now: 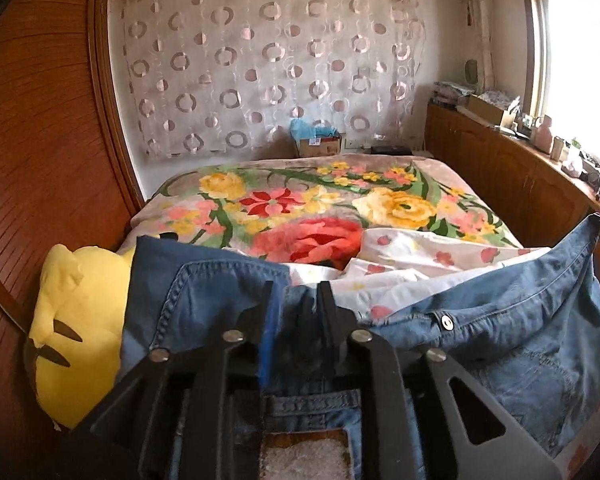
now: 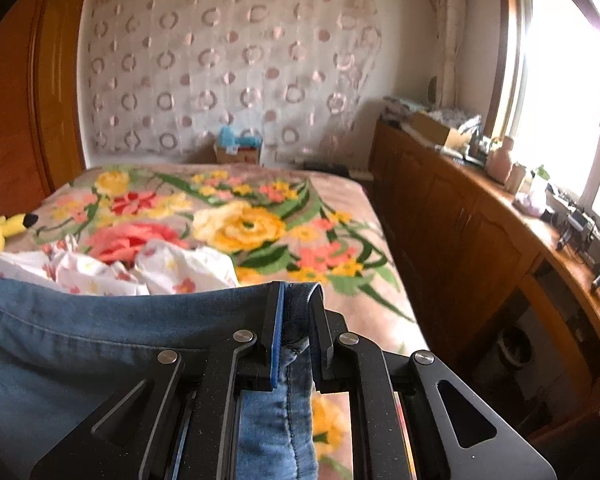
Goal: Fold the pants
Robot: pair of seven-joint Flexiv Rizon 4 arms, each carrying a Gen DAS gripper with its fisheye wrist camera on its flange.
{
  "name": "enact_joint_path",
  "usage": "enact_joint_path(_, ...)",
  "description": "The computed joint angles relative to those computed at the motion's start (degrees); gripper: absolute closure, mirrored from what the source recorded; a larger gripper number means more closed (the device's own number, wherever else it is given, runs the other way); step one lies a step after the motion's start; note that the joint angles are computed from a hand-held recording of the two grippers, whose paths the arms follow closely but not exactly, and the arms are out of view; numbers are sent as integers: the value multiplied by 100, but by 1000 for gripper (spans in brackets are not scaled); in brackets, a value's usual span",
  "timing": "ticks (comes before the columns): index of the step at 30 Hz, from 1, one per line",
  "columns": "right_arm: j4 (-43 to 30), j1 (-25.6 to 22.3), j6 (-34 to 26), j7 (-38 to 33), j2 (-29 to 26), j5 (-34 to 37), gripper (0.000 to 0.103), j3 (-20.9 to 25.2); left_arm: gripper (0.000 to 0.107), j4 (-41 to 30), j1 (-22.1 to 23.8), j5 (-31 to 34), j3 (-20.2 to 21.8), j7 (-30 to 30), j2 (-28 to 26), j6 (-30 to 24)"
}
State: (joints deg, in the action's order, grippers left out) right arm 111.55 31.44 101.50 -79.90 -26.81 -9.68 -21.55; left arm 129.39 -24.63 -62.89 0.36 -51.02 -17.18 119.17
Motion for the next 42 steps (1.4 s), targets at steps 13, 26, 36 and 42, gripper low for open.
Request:
enact_joint_path(13,498,-67,-26,54,718,-251,60,353,70,779,-85,351,-146,-117,731,-280)
enact_joint_path(26,1207,-1871,-417,-205,1756,-404,58,3051,70,1572,202,1950,-245,-1485,1186,-388)
enact_joint_path(36,1914,-1803,-728,-53,2173,-91,51,3394,70,2031,401,2840,-315,-2279,1316,-415)
enact_joint_path(42,2294,-1587,-847,355,2118,-194,51,3309,70,2157,647,3554,-222,-2826,1254,-500)
